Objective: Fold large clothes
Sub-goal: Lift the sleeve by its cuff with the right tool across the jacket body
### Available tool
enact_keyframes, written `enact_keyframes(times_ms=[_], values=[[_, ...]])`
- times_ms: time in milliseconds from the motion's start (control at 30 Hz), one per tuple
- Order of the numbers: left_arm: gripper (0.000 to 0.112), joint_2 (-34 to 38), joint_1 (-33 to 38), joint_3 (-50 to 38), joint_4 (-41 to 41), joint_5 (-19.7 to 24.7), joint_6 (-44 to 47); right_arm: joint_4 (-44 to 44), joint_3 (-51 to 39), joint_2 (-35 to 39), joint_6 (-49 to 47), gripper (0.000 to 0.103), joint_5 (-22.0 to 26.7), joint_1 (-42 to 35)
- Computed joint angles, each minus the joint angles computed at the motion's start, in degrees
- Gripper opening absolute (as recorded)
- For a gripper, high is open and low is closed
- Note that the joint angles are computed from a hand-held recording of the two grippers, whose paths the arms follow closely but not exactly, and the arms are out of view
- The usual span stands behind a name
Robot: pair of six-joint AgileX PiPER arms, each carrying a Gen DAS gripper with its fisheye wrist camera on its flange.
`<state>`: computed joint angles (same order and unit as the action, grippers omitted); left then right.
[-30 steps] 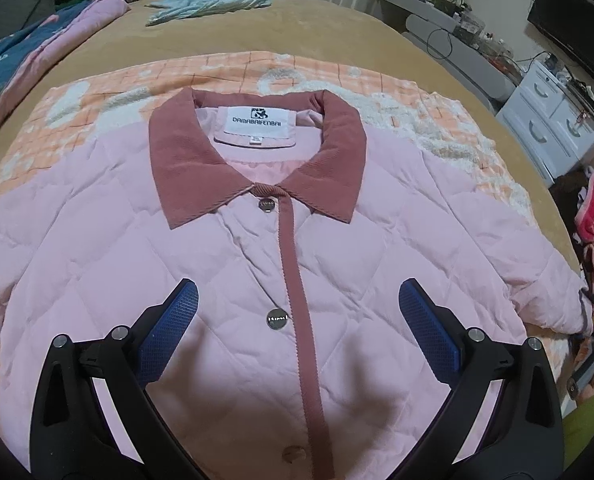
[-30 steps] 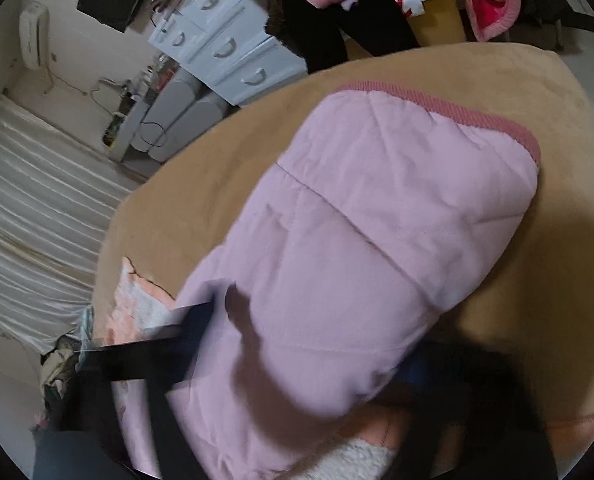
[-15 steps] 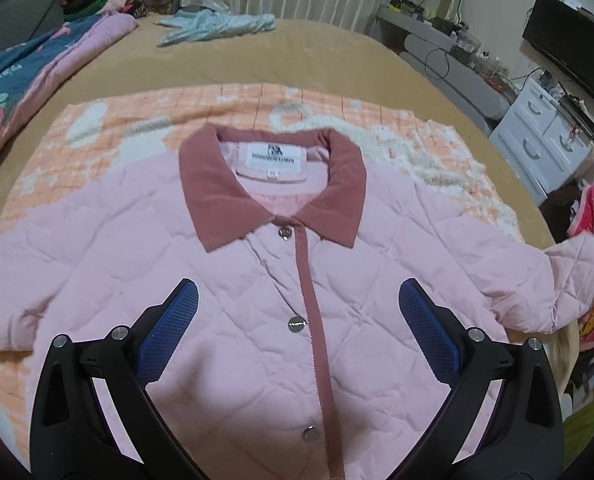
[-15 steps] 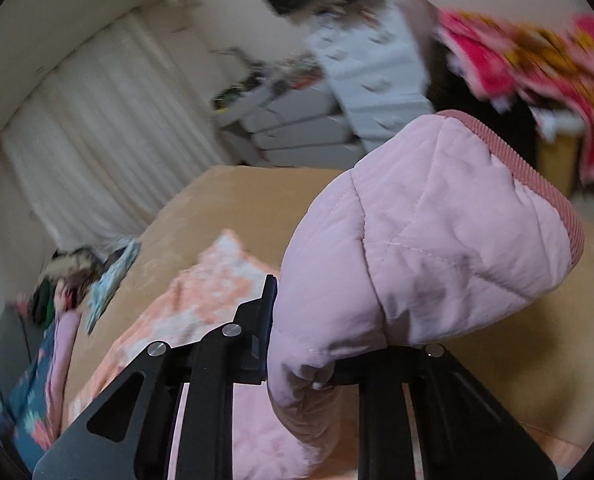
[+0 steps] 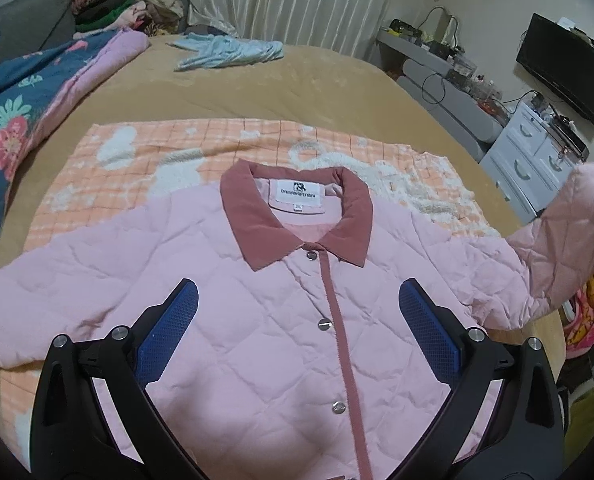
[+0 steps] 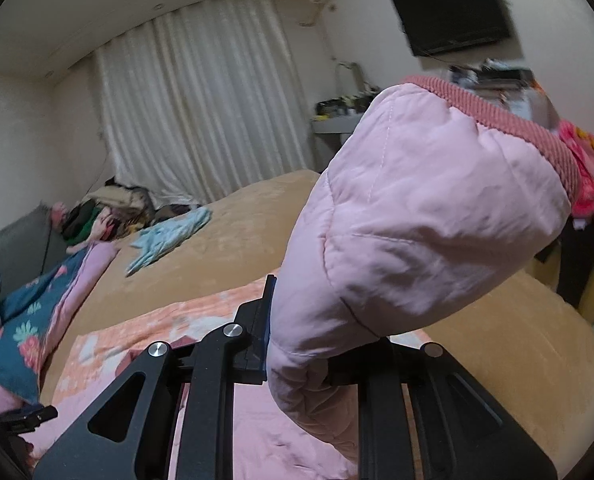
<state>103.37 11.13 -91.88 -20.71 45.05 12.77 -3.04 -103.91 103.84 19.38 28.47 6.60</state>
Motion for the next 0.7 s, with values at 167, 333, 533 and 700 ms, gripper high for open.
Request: enact_keyframes(times_ms=[167, 333, 533, 700], values=[[0.094, -1.2, 2.8, 0.0, -2.7, 1.7, 2.4, -5.6, -5.3, 1.4, 2.6, 0.017, 3.6, 5.5], [0.094, -2.4, 5.7, 0.9, -5.7, 2.3, 6.8, -9.6, -10.3, 3.7, 4.2, 0.017, 6.8, 10.4], [0.094, -3.2, 9.3, 1.9, -8.8, 2.9, 9.9, -12.0, -15.9, 7.0, 5.3, 0.017, 9.7, 15.7], [0.094, -2.7, 12.0, 1.9, -10.9, 4.0, 11.0, -12.5, -20.5, 9.8, 4.6, 0.017, 12.0, 19.0]])
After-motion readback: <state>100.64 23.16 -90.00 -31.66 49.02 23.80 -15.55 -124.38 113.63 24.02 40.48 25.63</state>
